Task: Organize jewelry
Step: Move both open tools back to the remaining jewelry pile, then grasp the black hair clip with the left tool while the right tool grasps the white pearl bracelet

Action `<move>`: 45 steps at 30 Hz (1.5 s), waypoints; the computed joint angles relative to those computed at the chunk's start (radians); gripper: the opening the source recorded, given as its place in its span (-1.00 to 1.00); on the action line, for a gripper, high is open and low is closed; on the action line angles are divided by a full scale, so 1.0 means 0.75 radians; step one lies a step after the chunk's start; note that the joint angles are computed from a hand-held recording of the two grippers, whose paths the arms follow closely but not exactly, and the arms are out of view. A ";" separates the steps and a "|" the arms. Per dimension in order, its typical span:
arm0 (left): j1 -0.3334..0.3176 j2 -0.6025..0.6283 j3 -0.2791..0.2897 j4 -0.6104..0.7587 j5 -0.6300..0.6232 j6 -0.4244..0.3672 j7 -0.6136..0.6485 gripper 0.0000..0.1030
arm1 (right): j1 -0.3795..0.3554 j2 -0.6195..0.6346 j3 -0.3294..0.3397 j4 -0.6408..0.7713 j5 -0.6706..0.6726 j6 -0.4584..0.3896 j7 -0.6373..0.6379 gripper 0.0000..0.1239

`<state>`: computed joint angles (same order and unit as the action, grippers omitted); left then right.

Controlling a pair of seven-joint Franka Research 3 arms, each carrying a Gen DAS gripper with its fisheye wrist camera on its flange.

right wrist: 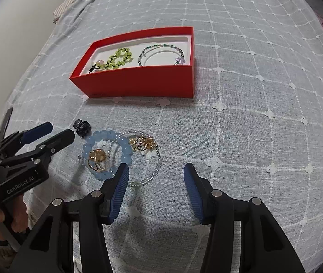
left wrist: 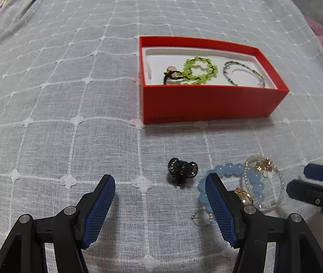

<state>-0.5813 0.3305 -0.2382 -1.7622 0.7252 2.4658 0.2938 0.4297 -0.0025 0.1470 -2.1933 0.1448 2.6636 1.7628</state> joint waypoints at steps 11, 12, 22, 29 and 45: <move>-0.001 0.054 -0.002 0.039 -0.061 0.031 0.097 0.29 | 0.000 0.018 -0.003 0.013 0.004 -0.012 0.001 -0.20; -0.003 0.060 -0.001 0.045 -0.066 0.025 0.103 0.24 | 0.002 0.021 -0.002 0.015 0.002 -0.014 -0.003 -0.24; -0.013 0.094 0.016 0.068 -0.083 0.055 0.124 -0.14 | 0.018 0.041 0.001 0.014 -0.043 0.010 0.003 -0.41; 0.005 0.064 0.020 0.019 -0.100 0.124 0.086 -0.58 | 0.030 0.046 0.004 0.007 -0.078 0.037 0.004 -0.48; 0.047 0.017 0.011 -0.060 -0.139 0.262 0.055 -0.90 | 0.064 0.008 0.038 -0.046 -0.133 0.176 -0.205 -0.57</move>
<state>-0.5459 0.3429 -0.2297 -1.8069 0.6209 2.6619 0.3351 0.4779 0.0039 0.1752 -2.2277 0.0451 2.7958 1.6091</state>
